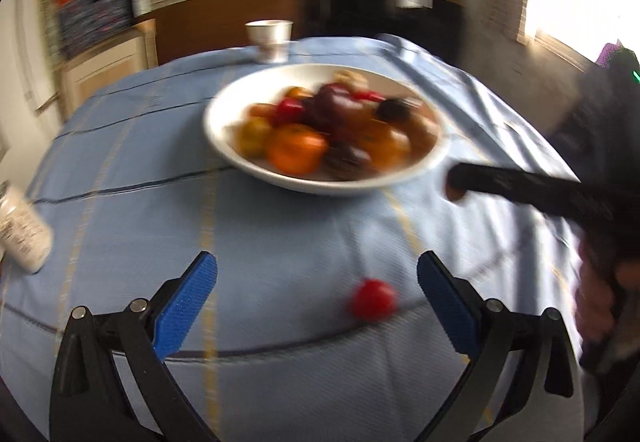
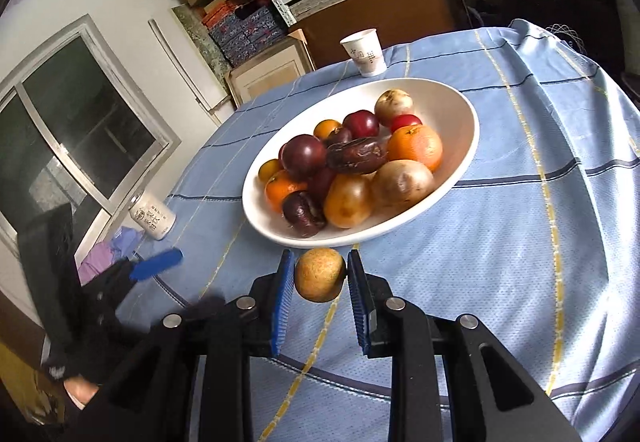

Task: Organize fruits
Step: 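Grasp the last red tomato with the left tool while the right tool holds the pale fruit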

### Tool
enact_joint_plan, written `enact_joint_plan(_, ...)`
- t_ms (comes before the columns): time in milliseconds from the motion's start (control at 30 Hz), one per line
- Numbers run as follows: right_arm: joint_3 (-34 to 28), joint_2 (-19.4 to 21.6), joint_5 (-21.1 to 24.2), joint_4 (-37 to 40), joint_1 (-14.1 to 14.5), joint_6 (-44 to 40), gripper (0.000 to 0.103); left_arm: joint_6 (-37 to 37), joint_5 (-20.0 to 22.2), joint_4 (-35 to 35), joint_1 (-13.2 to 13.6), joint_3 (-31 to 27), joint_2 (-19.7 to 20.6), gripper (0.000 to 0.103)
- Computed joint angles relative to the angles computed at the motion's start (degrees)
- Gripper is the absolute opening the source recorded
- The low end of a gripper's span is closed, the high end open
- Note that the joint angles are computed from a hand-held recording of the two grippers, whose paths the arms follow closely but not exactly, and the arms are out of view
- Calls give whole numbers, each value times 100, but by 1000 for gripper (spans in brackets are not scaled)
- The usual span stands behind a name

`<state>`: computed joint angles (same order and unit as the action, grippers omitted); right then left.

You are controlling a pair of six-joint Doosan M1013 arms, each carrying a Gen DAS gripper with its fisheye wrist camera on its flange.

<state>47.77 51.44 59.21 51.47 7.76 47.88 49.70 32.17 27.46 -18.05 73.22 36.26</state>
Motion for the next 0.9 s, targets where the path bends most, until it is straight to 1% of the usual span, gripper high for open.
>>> enact_joint_plan(133,-13,9,10,-22,-7,32,27,423,-113,80,-119,63,-6,97)
enact_joint_plan(167,-10,7,4,-27,-3,27,27,556,-141,-36,-117,61,-3,94)
enact_joint_plan(200,-13,8,5,-37,-1,18,27,703,-155,-196,-107,56,0,86)
enact_joint_plan(267,-12,7,8,-63,11,27,27,1014,-71,-589,-73,-14,44,80)
enact_joint_plan(300,-11,7,10,-73,12,34,27,1062,-11,-669,-63,-49,70,73)
enact_joint_plan(400,-19,13,10,-87,17,60,27,1237,147,-965,-26,-132,130,65)
enact_joint_plan(467,-21,13,12,-80,16,56,27,1321,192,-1103,-2,-170,154,62)
enact_joint_plan(633,-31,13,28,-110,19,55,27,1388,253,-1113,-9,-204,184,59)
enact_joint_plan(700,-39,17,41,-116,21,58,27,1480,253,-1149,-14,-210,189,49)
enact_joint_plan(767,-37,17,35,-116,21,49,27,1558,274,-1217,-14,-215,196,47)
enact_joint_plan(800,-35,16,31,-119,22,45,27,1598,305,-1264,-10,-238,210,44)
enact_joint_plan(900,-39,17,37,-130,24,36,27,1731,395,-1439,9,-296,250,37)
